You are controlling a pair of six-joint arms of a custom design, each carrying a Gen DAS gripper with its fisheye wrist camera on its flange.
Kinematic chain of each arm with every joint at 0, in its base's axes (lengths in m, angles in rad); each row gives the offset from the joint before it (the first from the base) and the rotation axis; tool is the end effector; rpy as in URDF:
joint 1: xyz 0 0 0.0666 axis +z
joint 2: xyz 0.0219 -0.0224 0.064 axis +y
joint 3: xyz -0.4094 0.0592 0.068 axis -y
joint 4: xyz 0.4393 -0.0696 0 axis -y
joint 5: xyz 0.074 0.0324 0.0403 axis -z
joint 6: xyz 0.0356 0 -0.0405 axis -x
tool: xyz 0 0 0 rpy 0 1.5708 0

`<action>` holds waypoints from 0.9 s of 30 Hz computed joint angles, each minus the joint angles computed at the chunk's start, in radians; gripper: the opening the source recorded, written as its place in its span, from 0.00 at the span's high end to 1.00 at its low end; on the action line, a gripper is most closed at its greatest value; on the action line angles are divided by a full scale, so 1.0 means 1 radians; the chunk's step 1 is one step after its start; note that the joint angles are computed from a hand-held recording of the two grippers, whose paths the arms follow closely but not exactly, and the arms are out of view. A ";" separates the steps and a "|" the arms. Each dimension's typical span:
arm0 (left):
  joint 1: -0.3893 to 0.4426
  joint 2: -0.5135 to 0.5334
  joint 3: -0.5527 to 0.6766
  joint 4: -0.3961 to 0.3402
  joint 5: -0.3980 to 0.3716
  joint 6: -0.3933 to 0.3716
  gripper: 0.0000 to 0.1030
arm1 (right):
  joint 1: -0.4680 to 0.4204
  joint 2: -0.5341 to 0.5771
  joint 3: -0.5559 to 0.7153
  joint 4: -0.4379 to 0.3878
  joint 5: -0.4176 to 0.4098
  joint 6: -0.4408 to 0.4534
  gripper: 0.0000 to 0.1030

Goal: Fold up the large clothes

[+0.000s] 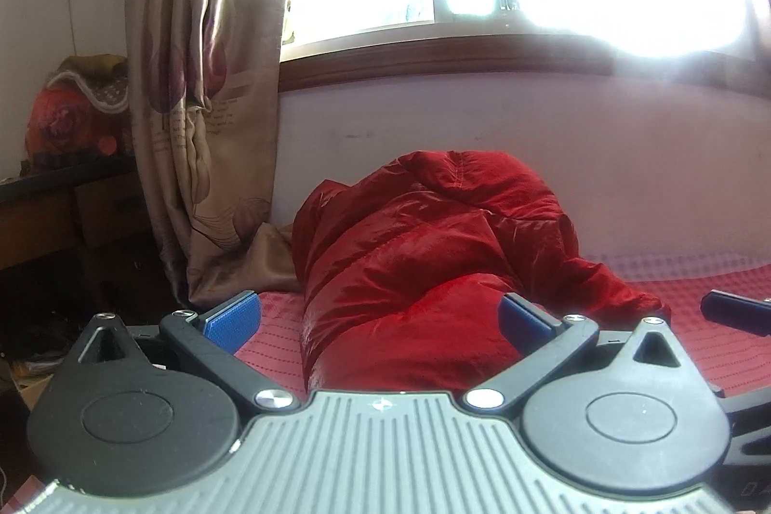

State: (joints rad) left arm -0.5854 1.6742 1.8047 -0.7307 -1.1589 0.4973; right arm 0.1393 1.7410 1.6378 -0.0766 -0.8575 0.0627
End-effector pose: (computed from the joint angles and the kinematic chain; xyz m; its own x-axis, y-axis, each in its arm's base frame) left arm 0.5513 -0.3268 0.5379 -0.2186 -0.0842 -0.9722 -0.5841 0.8094 0.0612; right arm 0.6805 0.1222 0.4597 -0.1249 -0.0589 -0.9904 -0.8371 0.5421 0.0733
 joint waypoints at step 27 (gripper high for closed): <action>-0.032 0.012 -0.005 0.017 -0.057 -0.005 0.00 | -0.001 0.008 0.022 -0.089 0.059 0.054 0.00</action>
